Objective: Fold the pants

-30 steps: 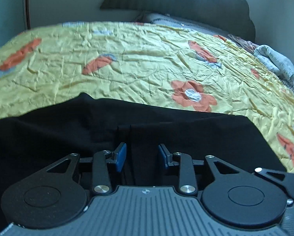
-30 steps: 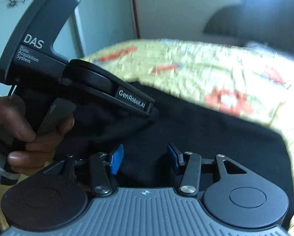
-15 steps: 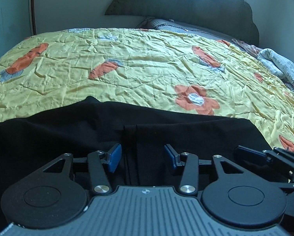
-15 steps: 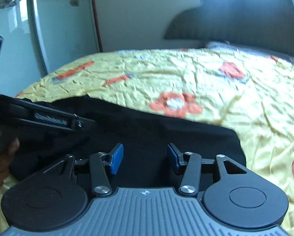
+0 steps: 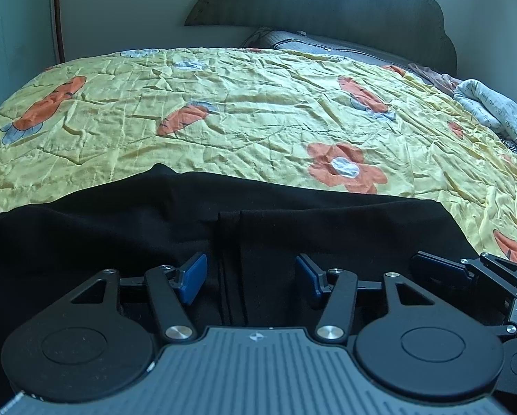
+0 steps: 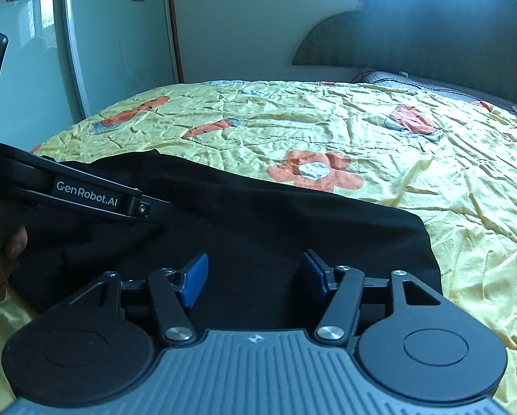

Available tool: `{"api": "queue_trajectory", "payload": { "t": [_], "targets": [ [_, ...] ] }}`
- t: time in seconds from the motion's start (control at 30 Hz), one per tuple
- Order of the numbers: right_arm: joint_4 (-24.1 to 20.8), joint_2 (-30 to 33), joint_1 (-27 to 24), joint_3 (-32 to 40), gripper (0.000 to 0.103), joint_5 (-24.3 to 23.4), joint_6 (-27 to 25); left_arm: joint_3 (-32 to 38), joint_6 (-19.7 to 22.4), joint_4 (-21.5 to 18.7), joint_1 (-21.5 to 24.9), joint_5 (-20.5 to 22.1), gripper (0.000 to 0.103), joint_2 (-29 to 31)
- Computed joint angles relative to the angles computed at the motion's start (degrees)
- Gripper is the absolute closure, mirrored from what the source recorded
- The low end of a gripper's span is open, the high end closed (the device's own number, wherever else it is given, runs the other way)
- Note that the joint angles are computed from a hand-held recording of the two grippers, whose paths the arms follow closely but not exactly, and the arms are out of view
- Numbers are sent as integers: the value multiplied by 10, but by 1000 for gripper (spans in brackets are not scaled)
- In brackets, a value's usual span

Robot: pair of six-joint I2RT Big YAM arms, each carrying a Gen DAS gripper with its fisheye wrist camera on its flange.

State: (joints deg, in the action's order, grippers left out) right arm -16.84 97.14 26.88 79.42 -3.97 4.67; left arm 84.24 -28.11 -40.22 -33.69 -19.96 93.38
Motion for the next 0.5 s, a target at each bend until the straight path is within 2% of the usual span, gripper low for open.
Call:
{"api": "queue_trajectory", "payload": {
  "t": [0.2,0.37,0.5],
  "targets": [
    [8,-1,4,-6,35,5,-10,-8,8,1,-5,-4,37,-1],
    [13,0,4,-9,31,6,-11,-23,14,19,-9,-13,32,-5],
    [5,1,6,-6,15,1,-20,-45,24,48,-14,-30,24,-11]
  ]
}}
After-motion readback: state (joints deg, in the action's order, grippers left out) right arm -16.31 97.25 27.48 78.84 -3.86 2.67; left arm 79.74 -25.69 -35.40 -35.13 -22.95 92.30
